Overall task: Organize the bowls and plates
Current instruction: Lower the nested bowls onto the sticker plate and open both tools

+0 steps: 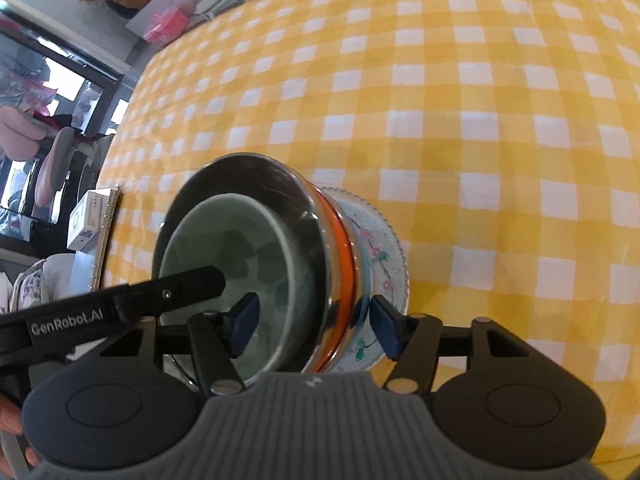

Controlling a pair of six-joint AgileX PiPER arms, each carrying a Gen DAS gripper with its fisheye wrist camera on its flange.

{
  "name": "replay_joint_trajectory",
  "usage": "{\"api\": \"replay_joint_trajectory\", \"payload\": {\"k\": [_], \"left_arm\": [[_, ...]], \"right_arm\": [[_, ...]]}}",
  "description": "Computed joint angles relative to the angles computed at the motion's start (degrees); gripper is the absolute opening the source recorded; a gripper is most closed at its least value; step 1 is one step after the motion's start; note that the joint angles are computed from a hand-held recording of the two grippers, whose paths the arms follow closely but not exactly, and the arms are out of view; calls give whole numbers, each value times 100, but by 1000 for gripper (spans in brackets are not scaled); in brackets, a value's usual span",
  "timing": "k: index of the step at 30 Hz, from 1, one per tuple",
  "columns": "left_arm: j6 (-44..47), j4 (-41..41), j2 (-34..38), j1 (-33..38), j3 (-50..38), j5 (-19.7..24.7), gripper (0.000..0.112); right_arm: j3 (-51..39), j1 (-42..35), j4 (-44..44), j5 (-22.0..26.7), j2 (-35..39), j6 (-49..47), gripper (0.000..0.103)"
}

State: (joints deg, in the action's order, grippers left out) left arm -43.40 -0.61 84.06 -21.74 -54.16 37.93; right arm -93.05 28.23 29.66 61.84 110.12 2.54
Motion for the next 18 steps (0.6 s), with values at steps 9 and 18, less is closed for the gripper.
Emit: {"api": "replay_joint_trajectory", "payload": {"k": [9,18], "left_arm": [[-2323,2664,-805,-1400,151,402,69],[-5162,5822,-929,-4315,399,2490,69]], "right_arm": [[852,114,-606,-799,-1058,-158,79],[2636,782,-2124,-2253,-3027,500,83]]}}
